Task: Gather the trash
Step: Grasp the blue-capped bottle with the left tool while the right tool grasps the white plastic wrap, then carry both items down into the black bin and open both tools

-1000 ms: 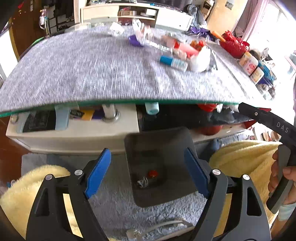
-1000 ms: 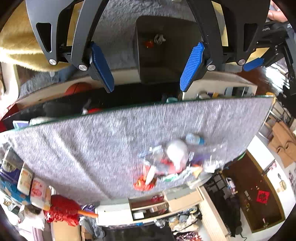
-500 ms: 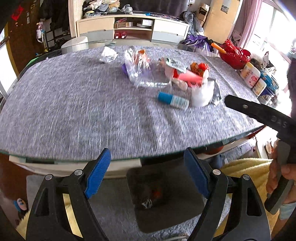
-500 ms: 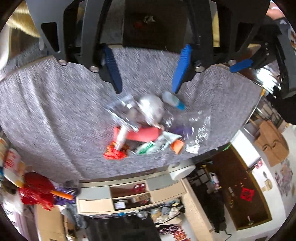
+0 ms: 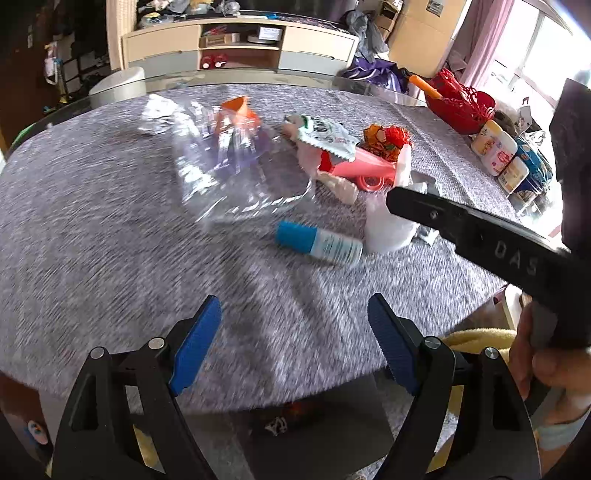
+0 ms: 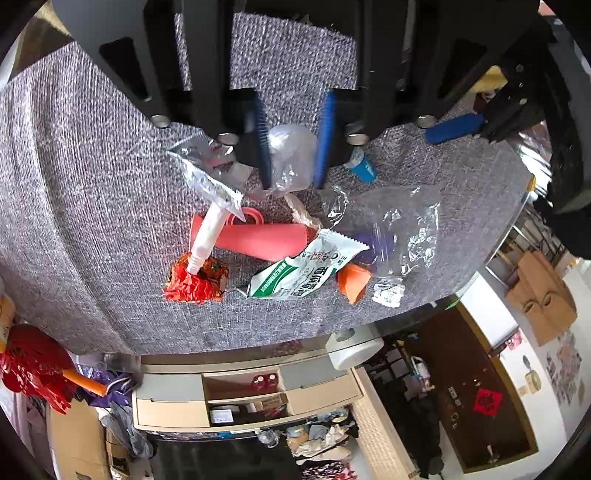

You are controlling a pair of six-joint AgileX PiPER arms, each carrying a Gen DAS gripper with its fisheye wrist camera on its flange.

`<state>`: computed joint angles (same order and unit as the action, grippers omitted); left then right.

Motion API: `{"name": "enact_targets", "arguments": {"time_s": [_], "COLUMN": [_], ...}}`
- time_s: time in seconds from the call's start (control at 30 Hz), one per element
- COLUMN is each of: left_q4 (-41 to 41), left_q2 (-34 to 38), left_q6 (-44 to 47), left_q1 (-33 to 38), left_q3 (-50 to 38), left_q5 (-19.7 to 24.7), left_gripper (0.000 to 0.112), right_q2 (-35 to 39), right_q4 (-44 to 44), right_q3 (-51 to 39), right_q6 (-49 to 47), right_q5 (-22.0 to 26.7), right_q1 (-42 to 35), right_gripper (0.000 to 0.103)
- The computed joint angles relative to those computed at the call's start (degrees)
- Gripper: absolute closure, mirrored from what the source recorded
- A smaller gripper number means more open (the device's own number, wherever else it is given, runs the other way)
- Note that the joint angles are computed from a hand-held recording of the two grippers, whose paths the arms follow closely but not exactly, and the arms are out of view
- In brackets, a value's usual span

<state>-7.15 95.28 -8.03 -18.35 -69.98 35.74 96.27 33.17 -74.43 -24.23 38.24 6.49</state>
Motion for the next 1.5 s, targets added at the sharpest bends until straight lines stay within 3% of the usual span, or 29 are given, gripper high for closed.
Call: {"name": "enact_targets", "arguments": {"time_s": [0.37, 0.53, 0.7, 1.0, 1.33, 1.5], "left_q4": [4.42, 9.29, 8.33, 12.12, 17.16, 16.07], "left_q2": [8.77, 10.06, 9.06, -2.24, -18.85, -23.65], "left_q6": [-1.0, -3.41, -2.7, -8.35, -18.4, -20.66], "left_q1": [-1.98, -3.6, -3.78, -5.83, -11.19, -13.08], "left_q3": [-9.96, -11.44, -10.75, -0.57, 13.91, 19.93], "left_q5": [0.7, 0.28, 0.87, 1.0, 2.78, 2.68], "left_gripper": [0.037, 0.057, 0.057, 0.057, 0.057, 0.057], "right_q2": [-0.56, 0.46, -1.15, -8.74, -20.65, -23.68], "right_q4": [4.73, 4.86, 4.59, 3.71, 1.52, -0.39], "right_q3": [-1.88, -2.7, -1.82, 3.12, 14.37, 19.92], "right_q6": [-4.44, -4.05, -3.79, -3.11, -2.16, -0.76], "right_q5": [2.44, 3.09, 3.36, 3.98, 5.73, 5.27], "right_q1": [-3.04, -3.29, -3.8, -3.12, -0.98, 0.76], "right_gripper": [0.091, 0.091, 0.091, 0.091, 0.091, 0.091]}}
